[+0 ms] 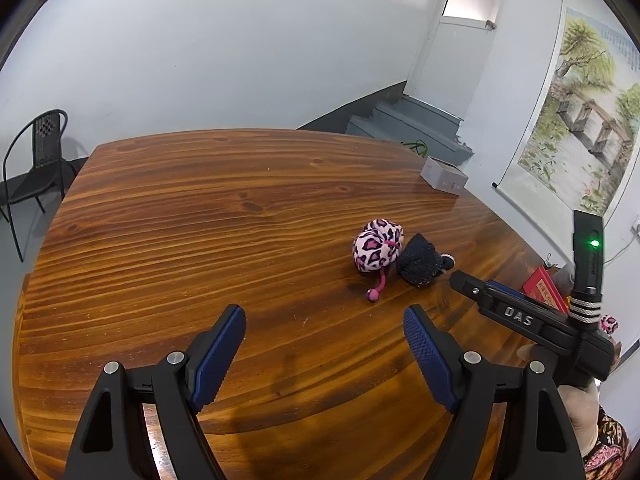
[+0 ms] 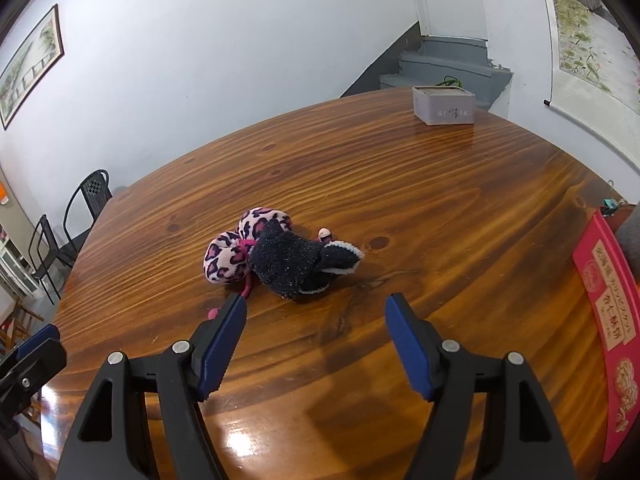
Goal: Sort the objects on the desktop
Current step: 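Move both grippers back to the leopard plush and black sock, then grasp the pink leopard plush with the left gripper while the right grasps the black fuzzy sock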
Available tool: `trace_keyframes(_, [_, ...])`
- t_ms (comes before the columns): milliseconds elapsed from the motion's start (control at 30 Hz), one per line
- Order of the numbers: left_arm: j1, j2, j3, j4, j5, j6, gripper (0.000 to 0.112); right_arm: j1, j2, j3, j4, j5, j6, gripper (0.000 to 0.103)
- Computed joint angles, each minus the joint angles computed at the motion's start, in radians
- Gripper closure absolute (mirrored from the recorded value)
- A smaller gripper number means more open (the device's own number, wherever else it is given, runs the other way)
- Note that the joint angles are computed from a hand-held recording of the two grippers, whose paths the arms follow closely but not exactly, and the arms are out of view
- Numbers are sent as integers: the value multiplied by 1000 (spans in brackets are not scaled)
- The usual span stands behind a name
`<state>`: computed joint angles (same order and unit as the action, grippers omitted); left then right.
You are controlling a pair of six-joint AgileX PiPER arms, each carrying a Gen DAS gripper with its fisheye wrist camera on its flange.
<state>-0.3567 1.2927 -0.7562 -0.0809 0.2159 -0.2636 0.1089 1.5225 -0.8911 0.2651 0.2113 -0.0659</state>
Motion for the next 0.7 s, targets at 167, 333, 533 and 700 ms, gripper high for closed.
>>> trace_keyframes(167, [4,25,-14,-18,1,35,30,18,45,-56,-77,23,90,27])
trace_keyframes(333, [-3,56,-38,10,-3,18,30,22,100,-110,-91,37,118,27])
trace_keyframes(533, [-8,88,-73,40,-4,-7,30,25,150,-157,-109,47,127,27])
trace_keyframes(700, [-11,119,-94,40,-8,-4,30,16,183,-177,-101,48,109,27])
